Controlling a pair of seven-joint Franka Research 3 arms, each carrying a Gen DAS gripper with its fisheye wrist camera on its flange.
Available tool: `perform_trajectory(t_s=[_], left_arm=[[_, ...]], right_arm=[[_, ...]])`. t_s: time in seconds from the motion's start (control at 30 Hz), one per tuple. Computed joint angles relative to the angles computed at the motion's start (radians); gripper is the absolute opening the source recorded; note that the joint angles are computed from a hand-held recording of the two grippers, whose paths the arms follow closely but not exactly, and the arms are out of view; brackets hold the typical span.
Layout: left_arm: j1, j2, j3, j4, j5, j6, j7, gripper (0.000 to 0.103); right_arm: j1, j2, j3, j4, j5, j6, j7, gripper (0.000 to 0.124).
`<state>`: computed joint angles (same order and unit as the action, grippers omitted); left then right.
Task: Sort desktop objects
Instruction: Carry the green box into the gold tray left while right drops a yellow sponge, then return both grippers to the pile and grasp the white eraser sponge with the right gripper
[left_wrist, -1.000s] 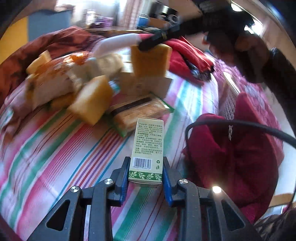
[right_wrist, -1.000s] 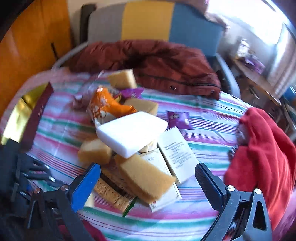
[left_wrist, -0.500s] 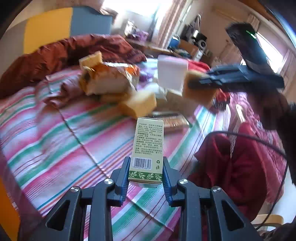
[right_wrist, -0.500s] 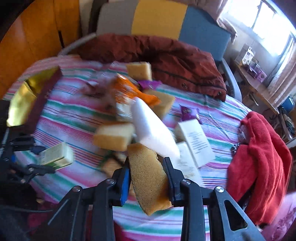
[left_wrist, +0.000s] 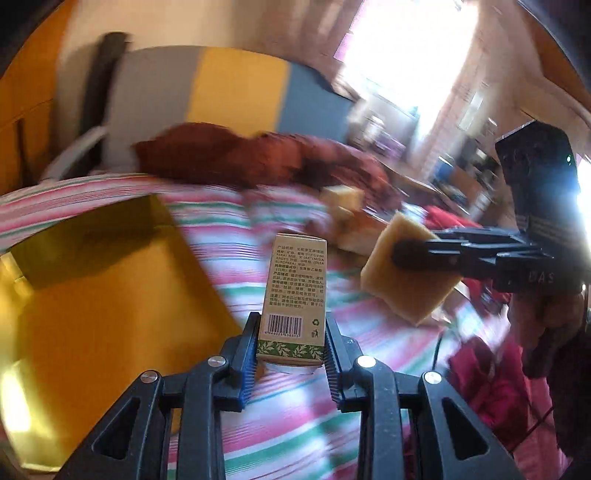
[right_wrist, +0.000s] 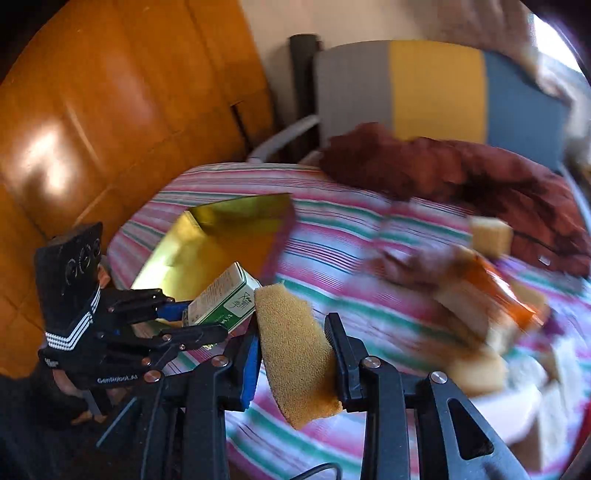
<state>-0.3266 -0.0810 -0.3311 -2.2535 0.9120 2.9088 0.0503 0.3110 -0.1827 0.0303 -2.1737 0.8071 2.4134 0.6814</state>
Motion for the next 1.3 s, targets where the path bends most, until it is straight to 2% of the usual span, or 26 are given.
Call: perform_trajectory(t_s=[0.1, 0.17, 0.3, 0.33, 0.37, 0.4, 0.43, 0.47, 0.5, 0.6, 0.73, 0.87, 1.03, 1.3], left_arm=[[0.035, -0.11, 0.004, -0.105, 0.016, -0.027, -0.08, 0.031], [0.055, -0.168, 0.003, -0.159, -0.018, -0.056, -0.08, 0.031], [0.094, -0.241, -0.003, -0.205, -0.081, -0.207, -0.013, 0.032], [0.116, -0.251, -0.014, -0.208, -0.061, -0.229, -0.027, 0.033], [0.129, -0.257, -0.017, -0.207, -0.062, -0.266, -0.027, 0.042], [0.131, -0.252, -0.007, -0.2, -0.089, -0.31, 0.002, 0.047], [0.136, -0.247, -0.001, -0.196, -0.102, -0.333, 0.016, 0.05], [0.145, -0.244, 0.007, -0.197, -0.11, -0.35, 0.017, 0.05], [0.147, -0.249, 0.008, -0.201, -0.118, -0.365, 0.014, 0.05], [0.158, -0.271, 0.0, -0.221, -0.111, -0.407, -0.027, 0.053], [0.17, -0.329, -0.002, -0.294, -0.098, -0.332, -0.128, 0.053], [0.161, -0.364, -0.045, -0.316, -0.098, -0.341, -0.197, 0.053], [0.124, -0.379, -0.073, -0.3, -0.111, -0.349, -0.211, 0.053], [0.104, -0.341, -0.078, -0.266, -0.103, -0.25, -0.207, 0.053]], right_arm=[[0.033, 0.068, 0.032, 0.067, 0.022, -0.009, 0.017, 0.033], [0.052, 0.118, 0.055, 0.115, 0.027, -0.016, 0.037, 0.033], [0.085, 0.212, 0.098, 0.215, 0.015, -0.019, 0.115, 0.033], [0.093, 0.237, 0.109, 0.244, 0.014, -0.016, 0.14, 0.033], [0.105, 0.275, 0.121, 0.288, 0.008, -0.004, 0.188, 0.036], [0.115, 0.316, 0.132, 0.337, 0.008, 0.007, 0.231, 0.04], [0.123, 0.356, 0.145, 0.383, 0.024, 0.029, 0.258, 0.052], [0.121, 0.386, 0.157, 0.417, 0.06, 0.033, 0.265, 0.076], [0.119, 0.402, 0.165, 0.437, 0.08, 0.034, 0.279, 0.084], [0.118, 0.426, 0.182, 0.464, 0.092, 0.042, 0.313, 0.088], [0.11, 0.392, 0.185, 0.407, 0.095, 0.042, 0.291, 0.088], [0.112, 0.323, 0.17, 0.29, 0.072, 0.083, 0.275, 0.088], [0.132, 0.239, 0.156, 0.159, 0.015, 0.179, 0.253, 0.088], [0.142, 0.11, 0.12, -0.006, 0.061, 0.298, 0.182, 0.088]])
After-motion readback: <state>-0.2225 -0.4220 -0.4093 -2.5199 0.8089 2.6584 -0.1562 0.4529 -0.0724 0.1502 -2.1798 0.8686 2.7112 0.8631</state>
